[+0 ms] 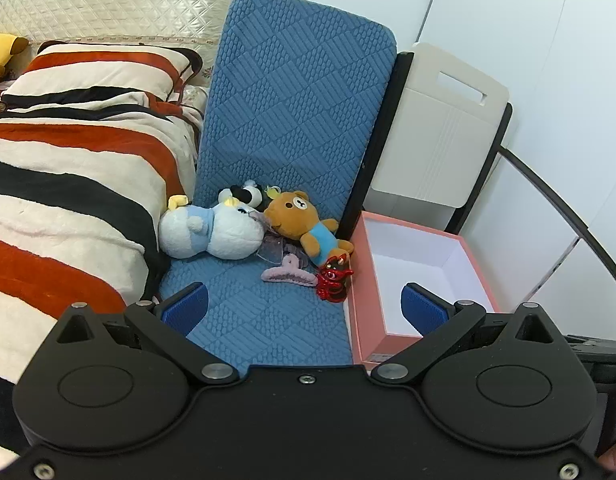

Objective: Organize objects
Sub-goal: 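Move both tools toward the toys on the blue chair seat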

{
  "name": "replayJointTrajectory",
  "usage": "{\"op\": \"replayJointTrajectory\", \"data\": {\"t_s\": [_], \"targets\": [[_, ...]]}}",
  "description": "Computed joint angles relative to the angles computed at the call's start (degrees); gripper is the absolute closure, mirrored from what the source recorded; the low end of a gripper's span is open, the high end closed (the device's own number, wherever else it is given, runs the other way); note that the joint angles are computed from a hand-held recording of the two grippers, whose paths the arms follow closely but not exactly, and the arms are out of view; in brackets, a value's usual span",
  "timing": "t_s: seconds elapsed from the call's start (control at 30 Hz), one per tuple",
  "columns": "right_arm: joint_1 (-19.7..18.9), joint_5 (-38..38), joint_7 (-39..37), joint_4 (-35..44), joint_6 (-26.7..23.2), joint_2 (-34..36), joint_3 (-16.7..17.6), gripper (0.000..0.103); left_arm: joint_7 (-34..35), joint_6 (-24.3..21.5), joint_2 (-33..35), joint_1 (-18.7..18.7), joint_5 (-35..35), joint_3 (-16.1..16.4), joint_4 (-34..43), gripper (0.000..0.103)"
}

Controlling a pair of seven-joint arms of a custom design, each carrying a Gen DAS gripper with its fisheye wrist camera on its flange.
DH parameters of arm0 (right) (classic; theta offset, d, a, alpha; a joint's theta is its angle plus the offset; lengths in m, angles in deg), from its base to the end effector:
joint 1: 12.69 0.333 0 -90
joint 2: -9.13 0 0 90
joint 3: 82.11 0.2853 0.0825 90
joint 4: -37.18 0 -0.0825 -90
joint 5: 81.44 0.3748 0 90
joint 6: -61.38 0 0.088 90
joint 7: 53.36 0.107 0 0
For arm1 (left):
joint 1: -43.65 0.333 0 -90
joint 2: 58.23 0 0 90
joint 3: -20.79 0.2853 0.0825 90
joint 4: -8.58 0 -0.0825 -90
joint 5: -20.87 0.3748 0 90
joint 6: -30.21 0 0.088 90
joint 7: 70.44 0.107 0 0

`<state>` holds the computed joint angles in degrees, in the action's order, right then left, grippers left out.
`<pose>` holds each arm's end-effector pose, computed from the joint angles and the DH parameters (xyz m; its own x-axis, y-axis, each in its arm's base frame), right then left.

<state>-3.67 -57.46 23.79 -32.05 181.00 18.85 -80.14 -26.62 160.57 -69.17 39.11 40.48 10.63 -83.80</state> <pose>0.6025 0.1348 0.7336 0.4196 -0.8701 -0.2587 -0.7161 -0.1422 -0.6834 0.5064 -0.1375 0.7621 0.2921 -0.9208 0.2585 -0.5378 -0.3817 -0.7517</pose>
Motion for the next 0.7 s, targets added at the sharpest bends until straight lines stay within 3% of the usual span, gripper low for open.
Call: {"op": "replayJointTrajectory", "data": {"t_s": [0.33, 0.53, 0.7], "targets": [[0.03, 0.56, -1.34, -2.86, 1.13, -1.83, -0.12, 0.0, -1.0, -1.19, 0.45, -0.21, 1.55, -0.5, 1.49, 0.0], [0.03, 0.78, -1.33, -3.91, 2.41, -2.44, -0.26, 0.0, -2.74, -1.21, -1.29, -0.1, 2.26, -0.59, -0.8, 0.0], [0.22, 1.31, -1.63, -8.24, 3.67, -4.53, -0.28, 0.0, -3.66, 1.45, -4.31, 0.46, 2.99, -0.37, -6.01, 0.0]]}}
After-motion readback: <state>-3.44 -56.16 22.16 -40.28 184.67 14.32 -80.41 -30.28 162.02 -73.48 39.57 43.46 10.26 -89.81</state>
